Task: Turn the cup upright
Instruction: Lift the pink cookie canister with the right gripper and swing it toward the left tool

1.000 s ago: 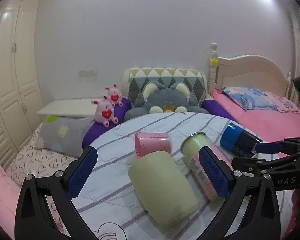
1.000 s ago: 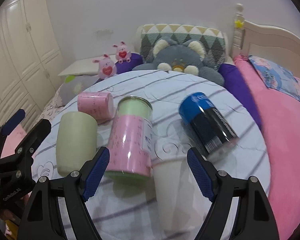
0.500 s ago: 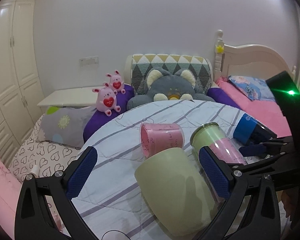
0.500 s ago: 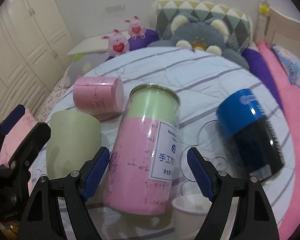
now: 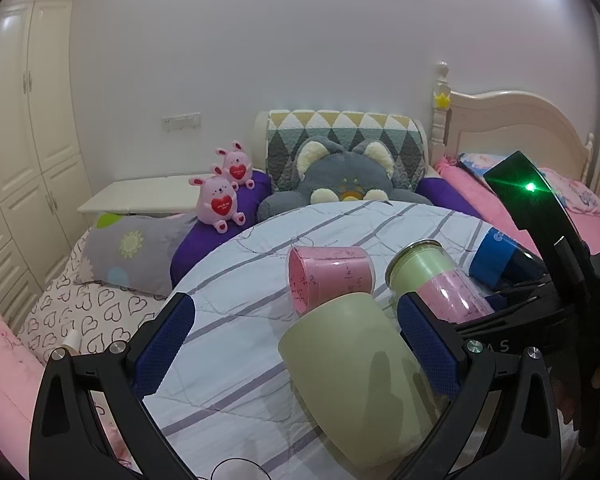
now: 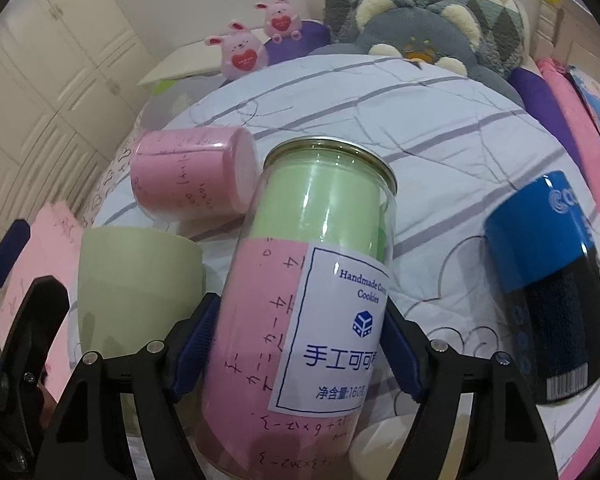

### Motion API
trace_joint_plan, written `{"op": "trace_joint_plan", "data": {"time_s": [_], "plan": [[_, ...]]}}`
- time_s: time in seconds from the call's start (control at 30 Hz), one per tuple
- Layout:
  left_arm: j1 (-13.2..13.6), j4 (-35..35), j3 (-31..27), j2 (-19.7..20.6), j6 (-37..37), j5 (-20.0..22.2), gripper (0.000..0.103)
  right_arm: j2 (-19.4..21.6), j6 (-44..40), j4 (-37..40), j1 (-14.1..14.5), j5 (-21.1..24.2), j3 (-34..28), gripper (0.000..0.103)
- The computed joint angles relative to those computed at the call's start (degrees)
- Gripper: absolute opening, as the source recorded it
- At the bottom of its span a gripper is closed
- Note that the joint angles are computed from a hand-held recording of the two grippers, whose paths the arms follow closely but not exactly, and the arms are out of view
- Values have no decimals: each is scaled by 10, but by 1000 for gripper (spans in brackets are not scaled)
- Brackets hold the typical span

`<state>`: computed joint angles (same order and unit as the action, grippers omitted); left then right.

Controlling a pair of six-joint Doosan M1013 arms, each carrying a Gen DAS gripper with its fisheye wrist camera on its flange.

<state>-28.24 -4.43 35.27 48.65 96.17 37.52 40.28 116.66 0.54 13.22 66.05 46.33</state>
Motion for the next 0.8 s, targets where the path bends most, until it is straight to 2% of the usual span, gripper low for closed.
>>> {"op": "trace_joint_plan", "data": {"time_s": [0.43, 0.8], "plan": [[-1, 8, 26, -16, -4, -26, 102, -9, 17, -20, 3, -15, 4, 75], [1, 1, 66, -40, 3, -57, 102, -40, 45, -46, 11, -57, 42, 75]]}}
